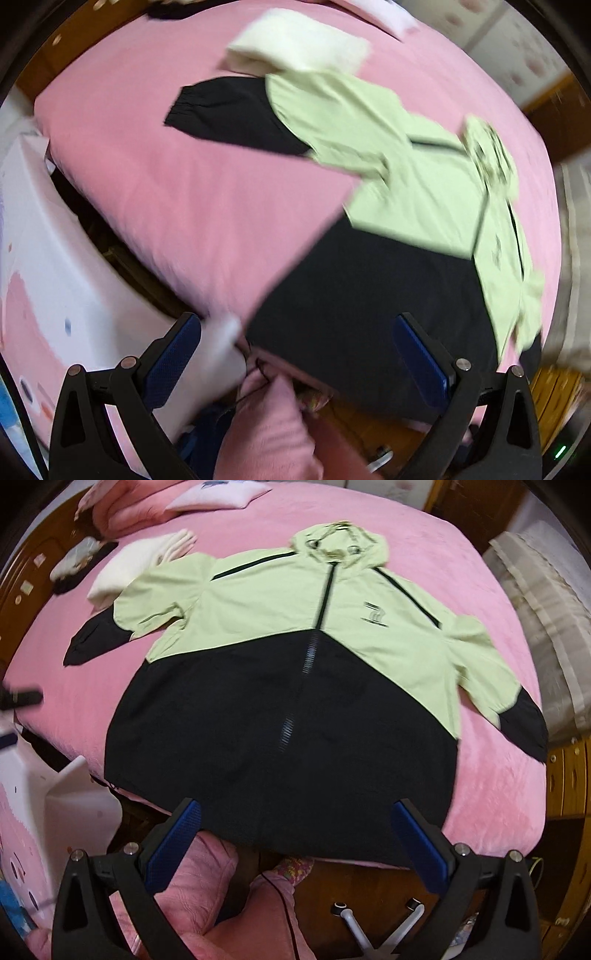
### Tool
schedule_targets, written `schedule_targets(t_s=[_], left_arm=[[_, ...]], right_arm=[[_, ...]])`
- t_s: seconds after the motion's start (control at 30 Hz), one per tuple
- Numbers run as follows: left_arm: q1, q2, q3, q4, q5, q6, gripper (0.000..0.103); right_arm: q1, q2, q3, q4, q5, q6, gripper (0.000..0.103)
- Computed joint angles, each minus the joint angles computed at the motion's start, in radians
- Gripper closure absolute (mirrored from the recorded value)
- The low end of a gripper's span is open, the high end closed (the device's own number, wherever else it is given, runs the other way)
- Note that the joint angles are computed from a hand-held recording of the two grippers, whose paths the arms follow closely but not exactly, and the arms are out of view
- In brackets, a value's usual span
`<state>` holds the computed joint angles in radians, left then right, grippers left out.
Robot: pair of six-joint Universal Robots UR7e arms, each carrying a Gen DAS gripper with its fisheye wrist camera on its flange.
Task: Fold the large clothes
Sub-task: 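Grasp the black sleeve cuff with the left gripper and lift it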
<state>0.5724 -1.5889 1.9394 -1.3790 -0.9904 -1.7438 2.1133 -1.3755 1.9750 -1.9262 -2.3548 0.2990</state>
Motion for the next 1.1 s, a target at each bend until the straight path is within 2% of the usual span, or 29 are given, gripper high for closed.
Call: schedule_targets(t_s=[0.1,0.17,0.2,0.23,0.3,0.37,0.4,0.47,0.57,0.6,0.67,0.7,0.73,0.77,0.8,0.9,1.0,1.1], left_arm=[[0.119,-0.061,0.010,-0.055,0.091,0.068,0.001],[0.213,-0.087,0.023,-0.137,0.145,0.131,0.001],[0.258,-0.093,0.031,-0.191,0.164,0.171,0.001],[0.331,-0.097,0.045,-0.285,0.186,0.232,0.001],[0.410,-0.091,0.067,-0.409,0.207,0.274,0.007],[0.530,-0.066,0.088,-0.590,0.212,0.328,0.021],[0.558,-0.057,0.098,-0.637,0.214,0.334,0.024],[0.657,-0.024,0.112,-0.779,0.201,0.342,0.035],[0.754,0.008,0.160,-1.016,0.169,0.372,0.039],[0.767,0.016,0.168,-1.065,0.171,0.389,0.039],[0.773,0.042,0.183,-1.187,0.236,0.465,0.040],[0.770,0.051,0.188,-1.230,0.261,0.500,0.044],[0.768,0.071,0.193,-1.315,0.298,0.577,0.064],[0.772,0.084,0.190,-1.359,0.303,0.626,0.087],[0.777,0.099,0.185,-1.402,0.301,0.668,0.092],[0.785,0.153,0.179,-1.610,0.299,0.816,0.097],[0.740,0.190,0.167,-1.762,0.352,1.000,0.097],[0.673,0.212,0.154,-1.879,0.365,1.170,0.098]], right_arm=[[0.008,0.100,-0.049,0.006,0.001,0.008,0.000],[0.010,0.169,-0.081,-0.004,-0.003,0.003,0.000],[0.010,0.195,-0.092,-0.012,-0.003,0.001,0.000],[0.008,0.225,-0.104,-0.025,-0.001,-0.001,0.000],[0.003,0.280,-0.121,-0.059,0.001,-0.005,0.000],[-0.002,0.332,-0.137,-0.086,0.000,0.000,0.000],[-0.005,0.355,-0.147,-0.089,0.004,0.005,0.000],[-0.015,0.404,-0.175,-0.074,0.028,0.022,0.000],[-0.018,0.442,-0.179,-0.096,0.043,0.022,0.000],[-0.020,0.454,-0.180,-0.106,0.044,0.016,0.000],[-0.022,0.473,-0.184,-0.108,0.049,0.010,0.000],[-0.022,0.483,-0.188,-0.102,0.051,0.009,0.000],[-0.023,0.491,-0.190,-0.100,0.051,0.006,0.000],[-0.022,0.498,-0.189,-0.106,0.053,0.001,0.000],[-0.022,0.499,-0.188,-0.106,0.054,-0.002,0.000],[-0.024,0.502,-0.181,-0.126,0.052,-0.012,0.000],[-0.032,0.488,-0.171,-0.139,0.051,-0.001,0.000],[-0.042,0.460,-0.151,-0.167,0.056,0.006,0.000]])
